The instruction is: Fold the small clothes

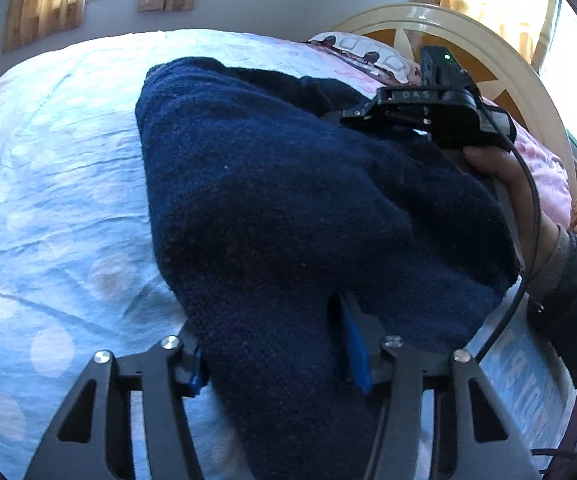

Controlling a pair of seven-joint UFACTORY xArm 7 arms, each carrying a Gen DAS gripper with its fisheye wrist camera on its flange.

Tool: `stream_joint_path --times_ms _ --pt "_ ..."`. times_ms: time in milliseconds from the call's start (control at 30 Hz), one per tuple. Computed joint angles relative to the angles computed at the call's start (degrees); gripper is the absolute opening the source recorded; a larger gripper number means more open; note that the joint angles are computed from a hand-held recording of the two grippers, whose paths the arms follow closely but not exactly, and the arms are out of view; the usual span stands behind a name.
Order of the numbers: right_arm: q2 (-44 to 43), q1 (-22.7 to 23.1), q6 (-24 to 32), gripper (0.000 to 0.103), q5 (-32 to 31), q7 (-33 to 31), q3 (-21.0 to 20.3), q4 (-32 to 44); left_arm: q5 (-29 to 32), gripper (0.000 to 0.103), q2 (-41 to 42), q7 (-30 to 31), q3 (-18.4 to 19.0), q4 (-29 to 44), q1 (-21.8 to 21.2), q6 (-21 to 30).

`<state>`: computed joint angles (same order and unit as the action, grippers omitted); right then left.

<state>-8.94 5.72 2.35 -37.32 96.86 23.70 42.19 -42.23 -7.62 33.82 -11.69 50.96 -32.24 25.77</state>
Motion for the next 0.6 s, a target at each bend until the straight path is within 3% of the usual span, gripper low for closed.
stream_joint_path --times_ms 233,333,467,600 --pt "-1.5 -1.4 3.9 0.039 -5.5 6.1 3.0 2.2 0.1 0.027 -1.4 0.0 0.7 0.2 0.4 1.3" --pt "-0.8 1.3 7.3 0.039 -5.3 6.0 1.6 4.0 0.6 0.023 -1.7 0.4 1.0 0.4 0.5 1.3" --pt "-0.8 2.1 7.4 0.038 -11.0 11.5 1.1 5.5 0.4 0.021 -3.0 1.2 1.5 0.3 0.6 1.7" --pt "-0.8 4.5 8.2 0.038 -12.0 12.4 -0.4 6.9 0.8 0.020 -4.0 1.0 1.9 0.8 0.6 2.8"
